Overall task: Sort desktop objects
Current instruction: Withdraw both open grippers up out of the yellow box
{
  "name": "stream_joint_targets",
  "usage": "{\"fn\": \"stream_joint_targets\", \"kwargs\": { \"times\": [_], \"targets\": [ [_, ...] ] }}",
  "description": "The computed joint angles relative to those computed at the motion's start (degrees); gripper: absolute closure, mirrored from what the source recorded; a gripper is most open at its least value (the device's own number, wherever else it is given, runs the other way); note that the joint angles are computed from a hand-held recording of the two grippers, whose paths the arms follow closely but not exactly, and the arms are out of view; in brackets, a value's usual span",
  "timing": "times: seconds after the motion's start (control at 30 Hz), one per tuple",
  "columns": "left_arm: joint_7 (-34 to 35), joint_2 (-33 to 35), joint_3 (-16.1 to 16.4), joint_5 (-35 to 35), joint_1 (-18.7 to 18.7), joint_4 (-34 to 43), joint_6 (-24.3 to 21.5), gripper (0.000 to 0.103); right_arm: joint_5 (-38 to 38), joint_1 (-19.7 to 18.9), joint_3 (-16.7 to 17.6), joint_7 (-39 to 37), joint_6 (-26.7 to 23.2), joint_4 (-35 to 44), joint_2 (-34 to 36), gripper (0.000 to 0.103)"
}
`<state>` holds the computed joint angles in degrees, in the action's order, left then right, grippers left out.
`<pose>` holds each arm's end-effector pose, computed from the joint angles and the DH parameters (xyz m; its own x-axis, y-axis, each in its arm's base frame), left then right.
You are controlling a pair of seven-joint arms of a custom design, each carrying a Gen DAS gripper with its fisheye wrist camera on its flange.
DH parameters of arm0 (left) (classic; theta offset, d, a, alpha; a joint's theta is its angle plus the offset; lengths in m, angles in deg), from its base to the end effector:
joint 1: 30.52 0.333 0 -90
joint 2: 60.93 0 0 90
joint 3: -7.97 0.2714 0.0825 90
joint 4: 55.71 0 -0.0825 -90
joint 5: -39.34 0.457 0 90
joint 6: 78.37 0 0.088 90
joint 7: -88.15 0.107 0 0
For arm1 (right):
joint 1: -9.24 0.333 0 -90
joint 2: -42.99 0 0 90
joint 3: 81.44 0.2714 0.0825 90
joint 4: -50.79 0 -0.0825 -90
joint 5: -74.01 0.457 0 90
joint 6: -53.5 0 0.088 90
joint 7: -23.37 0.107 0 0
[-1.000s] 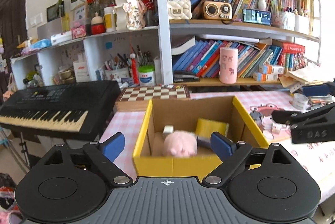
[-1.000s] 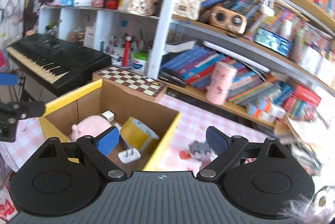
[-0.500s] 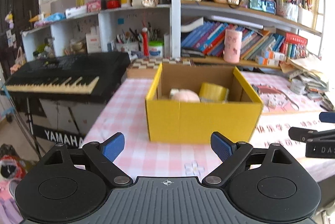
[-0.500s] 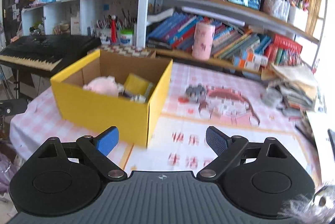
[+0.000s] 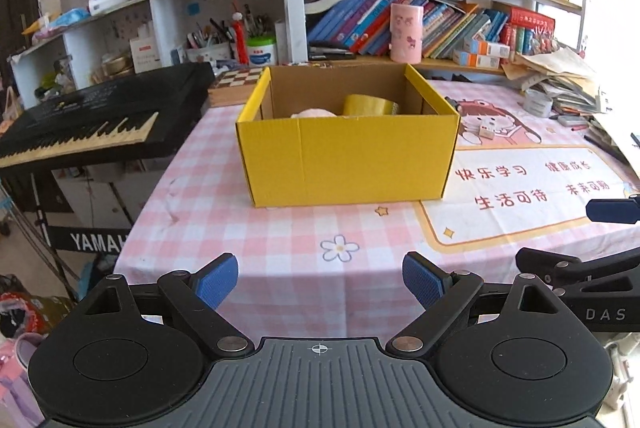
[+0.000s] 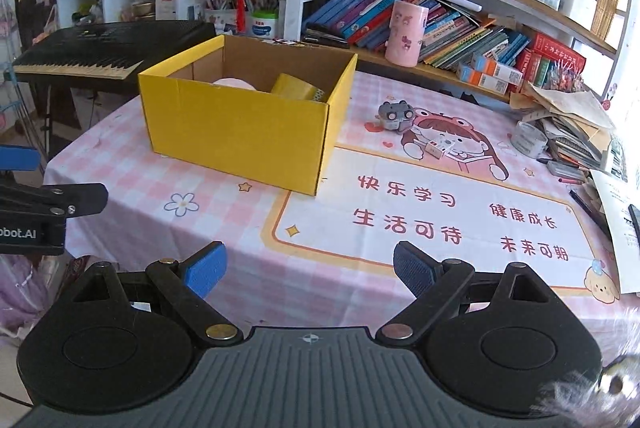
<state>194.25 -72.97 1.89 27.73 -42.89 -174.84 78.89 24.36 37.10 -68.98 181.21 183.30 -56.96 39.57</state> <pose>0.5930 -0.1931 0.5579 -0.4250 -0.9041 -0.0449 -0.5609 0.3019 -0.7709 0.5125 0.4120 0.5251 -0.0945 -0.9912 0.0927 -0.6401 -0.0108 -0.7682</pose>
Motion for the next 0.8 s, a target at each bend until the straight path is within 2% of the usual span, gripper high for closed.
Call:
{"fn": "stream_joint_targets", "kwargs": {
  "times": [0.37,0.8],
  "targets": [
    [5.7,-0.2,0.9,-5.3,-1.6,0.0,-3.9,0.011,2.9,0.9,0.2,-4.0,-2.0,0.5,0.5,0.013],
    [12.0,3.2,-0.8,-10.6,-1.3,4.3,-9.0,0.011,4.9,0.7,0.2,-3.7,-6.7,0.0,-0.4,0.012]
  ]
}}
